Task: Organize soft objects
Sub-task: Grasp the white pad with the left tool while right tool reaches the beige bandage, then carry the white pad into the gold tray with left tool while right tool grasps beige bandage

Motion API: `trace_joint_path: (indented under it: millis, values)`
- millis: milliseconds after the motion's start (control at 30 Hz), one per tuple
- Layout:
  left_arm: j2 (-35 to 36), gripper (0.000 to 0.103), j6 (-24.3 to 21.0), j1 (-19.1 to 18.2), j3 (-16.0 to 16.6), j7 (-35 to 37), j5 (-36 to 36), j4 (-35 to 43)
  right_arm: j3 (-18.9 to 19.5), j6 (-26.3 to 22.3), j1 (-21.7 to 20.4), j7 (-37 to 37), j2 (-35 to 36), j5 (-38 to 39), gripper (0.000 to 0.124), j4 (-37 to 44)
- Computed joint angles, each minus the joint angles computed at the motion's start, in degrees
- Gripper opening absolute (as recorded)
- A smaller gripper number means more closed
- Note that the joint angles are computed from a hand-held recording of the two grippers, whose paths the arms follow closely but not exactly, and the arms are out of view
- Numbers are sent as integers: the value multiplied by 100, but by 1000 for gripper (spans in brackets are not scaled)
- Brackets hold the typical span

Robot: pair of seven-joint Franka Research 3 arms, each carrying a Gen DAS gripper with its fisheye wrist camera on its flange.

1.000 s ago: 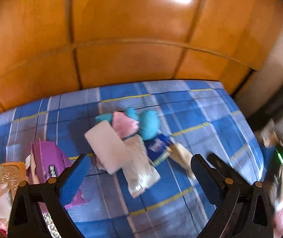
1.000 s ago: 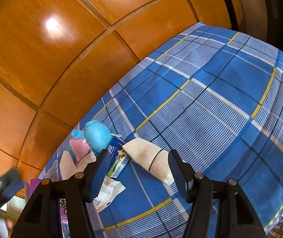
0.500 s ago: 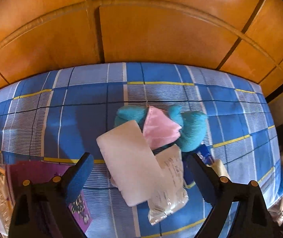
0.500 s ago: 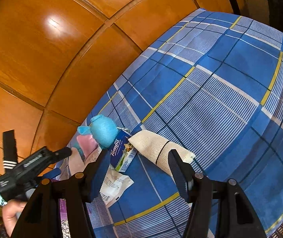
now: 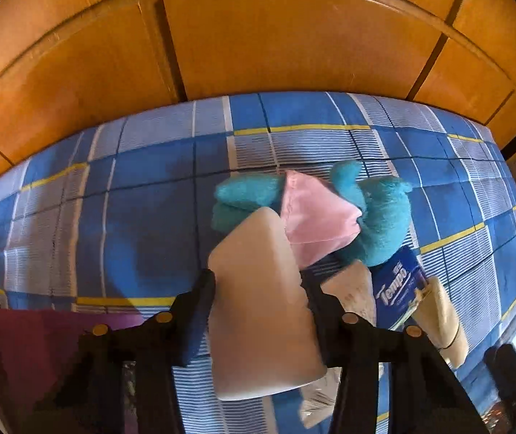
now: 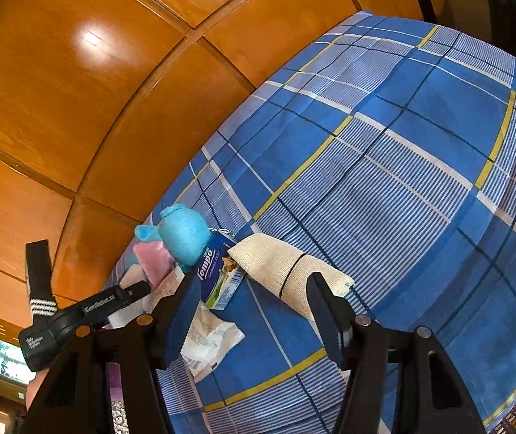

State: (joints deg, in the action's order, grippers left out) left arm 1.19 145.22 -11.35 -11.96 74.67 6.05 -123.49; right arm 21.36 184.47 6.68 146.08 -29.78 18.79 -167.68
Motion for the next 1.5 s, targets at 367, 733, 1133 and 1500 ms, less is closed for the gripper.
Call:
trace_joint_path:
  millis: [367, 733, 1133, 1500]
  values:
    - [-949, 26, 862, -184, 46, 917, -191, -1001, -139, -85, 122, 97, 74, 76, 61, -22]
    - [-2408, 18, 1439, -1265, 836, 2648, -1700, -2818, 152, -359, -243, 472, 0, -150, 61, 4]
    - [-3188, 17, 1501, -1839, 1648, 3520, -2653, -3947, 674, -1684, -954, 667, -2, -1560, 61, 611]
    - [-3113, 18, 1633, -1940, 1752, 3730, -2962, -4034, 412, -3724, -922, -270, 1563, -3395, 54, 2032]
